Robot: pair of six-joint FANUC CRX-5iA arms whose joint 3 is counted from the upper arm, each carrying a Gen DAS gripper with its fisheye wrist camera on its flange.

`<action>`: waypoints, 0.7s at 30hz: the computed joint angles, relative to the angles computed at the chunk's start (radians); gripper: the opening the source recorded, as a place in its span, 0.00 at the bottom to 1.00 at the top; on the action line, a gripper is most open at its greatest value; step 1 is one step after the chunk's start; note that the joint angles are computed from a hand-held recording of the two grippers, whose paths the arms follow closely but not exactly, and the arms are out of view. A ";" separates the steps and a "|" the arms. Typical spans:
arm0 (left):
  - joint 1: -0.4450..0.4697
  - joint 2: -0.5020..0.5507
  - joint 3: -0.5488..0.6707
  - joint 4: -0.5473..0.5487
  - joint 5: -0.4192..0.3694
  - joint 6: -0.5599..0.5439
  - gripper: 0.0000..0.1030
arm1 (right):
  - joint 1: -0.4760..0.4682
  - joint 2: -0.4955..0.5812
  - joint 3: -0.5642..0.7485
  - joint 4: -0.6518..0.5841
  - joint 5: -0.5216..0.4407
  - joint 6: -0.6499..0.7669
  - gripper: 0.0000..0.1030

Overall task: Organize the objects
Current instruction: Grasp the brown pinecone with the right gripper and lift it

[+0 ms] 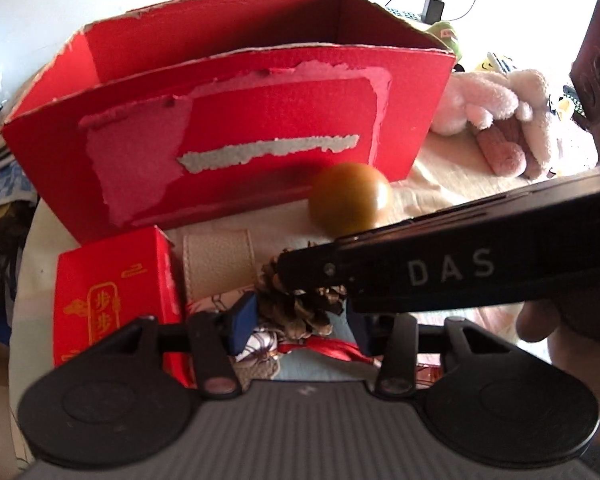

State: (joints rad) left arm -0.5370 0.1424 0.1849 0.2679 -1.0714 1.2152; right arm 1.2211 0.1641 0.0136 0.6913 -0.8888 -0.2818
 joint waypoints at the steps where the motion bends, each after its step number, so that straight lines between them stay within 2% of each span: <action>1: -0.001 -0.002 -0.003 -0.002 0.004 0.000 0.46 | -0.003 -0.006 -0.016 0.009 0.008 -0.013 0.42; 6: -0.005 -0.011 -0.016 -0.002 0.016 -0.019 0.44 | 0.000 -0.008 -0.015 0.009 0.000 -0.020 0.39; 8: -0.004 -0.014 -0.018 0.009 0.019 -0.034 0.43 | 0.003 -0.020 -0.039 0.044 0.023 -0.065 0.27; 14: -0.005 0.009 -0.006 0.066 -0.001 -0.091 0.43 | 0.020 -0.019 -0.021 0.033 -0.040 -0.098 0.27; 21: 0.008 -0.030 -0.037 0.157 0.027 -0.182 0.43 | 0.055 -0.044 -0.043 0.147 -0.094 -0.189 0.27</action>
